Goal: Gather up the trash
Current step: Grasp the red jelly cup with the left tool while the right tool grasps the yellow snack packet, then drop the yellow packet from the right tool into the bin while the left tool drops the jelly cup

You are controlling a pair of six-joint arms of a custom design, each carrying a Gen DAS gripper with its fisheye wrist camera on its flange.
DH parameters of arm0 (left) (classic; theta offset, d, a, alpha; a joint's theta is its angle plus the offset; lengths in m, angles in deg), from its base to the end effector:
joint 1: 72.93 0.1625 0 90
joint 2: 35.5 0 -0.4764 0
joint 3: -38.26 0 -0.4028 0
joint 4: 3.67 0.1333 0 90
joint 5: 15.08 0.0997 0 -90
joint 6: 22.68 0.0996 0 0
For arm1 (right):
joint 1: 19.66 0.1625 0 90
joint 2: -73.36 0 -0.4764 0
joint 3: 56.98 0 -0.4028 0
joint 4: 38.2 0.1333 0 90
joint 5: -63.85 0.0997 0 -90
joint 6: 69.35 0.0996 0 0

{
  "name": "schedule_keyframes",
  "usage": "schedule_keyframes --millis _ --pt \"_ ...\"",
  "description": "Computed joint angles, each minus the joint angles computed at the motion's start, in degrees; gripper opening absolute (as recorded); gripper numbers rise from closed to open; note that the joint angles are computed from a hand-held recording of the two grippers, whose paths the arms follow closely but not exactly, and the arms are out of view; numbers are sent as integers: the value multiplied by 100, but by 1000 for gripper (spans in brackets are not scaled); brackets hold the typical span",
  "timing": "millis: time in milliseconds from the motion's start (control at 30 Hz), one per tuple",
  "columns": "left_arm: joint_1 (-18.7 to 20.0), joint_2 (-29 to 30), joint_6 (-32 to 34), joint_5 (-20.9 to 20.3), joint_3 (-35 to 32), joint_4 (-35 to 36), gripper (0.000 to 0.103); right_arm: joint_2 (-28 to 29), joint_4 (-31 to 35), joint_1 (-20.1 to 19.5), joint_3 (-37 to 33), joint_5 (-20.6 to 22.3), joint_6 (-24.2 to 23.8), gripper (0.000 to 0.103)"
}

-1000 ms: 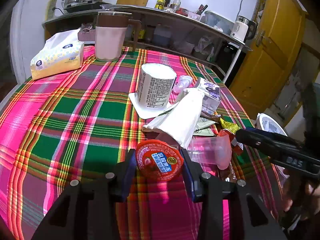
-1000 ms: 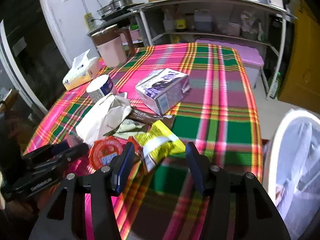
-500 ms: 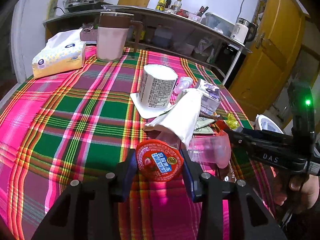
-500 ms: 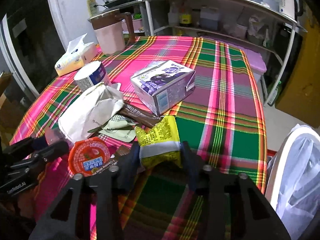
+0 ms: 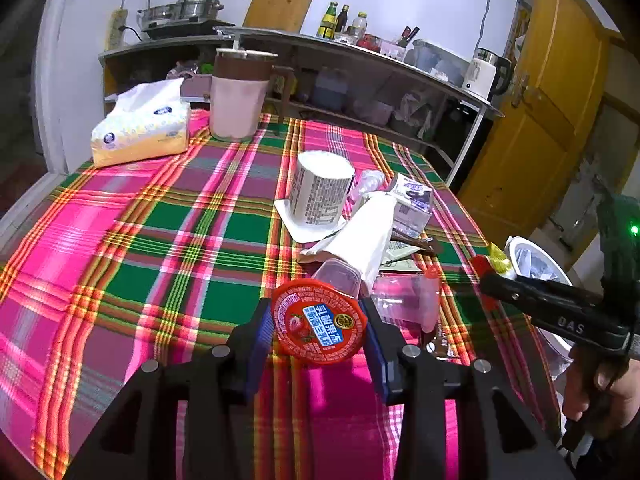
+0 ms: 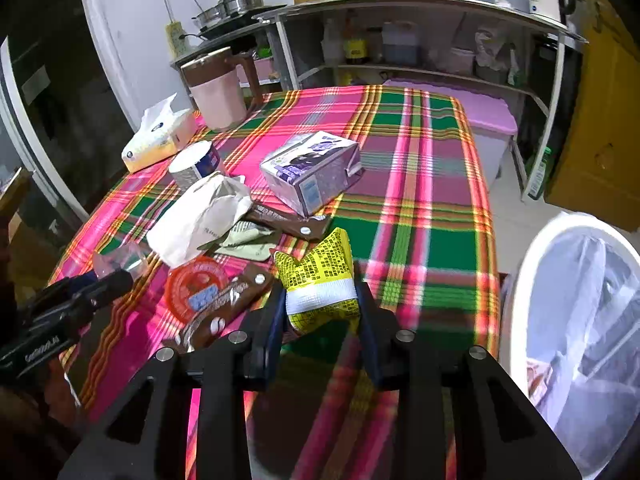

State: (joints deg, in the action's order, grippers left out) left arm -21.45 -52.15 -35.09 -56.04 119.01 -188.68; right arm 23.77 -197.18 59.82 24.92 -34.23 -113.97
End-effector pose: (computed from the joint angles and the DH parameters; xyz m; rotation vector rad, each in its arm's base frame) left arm -0.3049 -0.7178 -0.0681 0.2451 2.3854 -1.0605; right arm -0.0266 -0.7967 0.2904 0.7151 -2.5425 0.6894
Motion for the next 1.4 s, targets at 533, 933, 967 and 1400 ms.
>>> schedule_keyframes --millis 533,933,967,1400 --pt "-391 249 631 -425 -485 55 43 -851 -525 -386 740 254 265 35" --pt "-476 1084 1103 -1296 -2038 1200 43 -1124 -712 -779 746 159 588 35" --pt "-476 1155 1114 -1359 -2171 1316 43 -1126 -711 -803 721 148 613 35" --pt "-439 2273 1517 -2010 -4350 2827 43 -1067 -566 -1040 378 -51 847 36"
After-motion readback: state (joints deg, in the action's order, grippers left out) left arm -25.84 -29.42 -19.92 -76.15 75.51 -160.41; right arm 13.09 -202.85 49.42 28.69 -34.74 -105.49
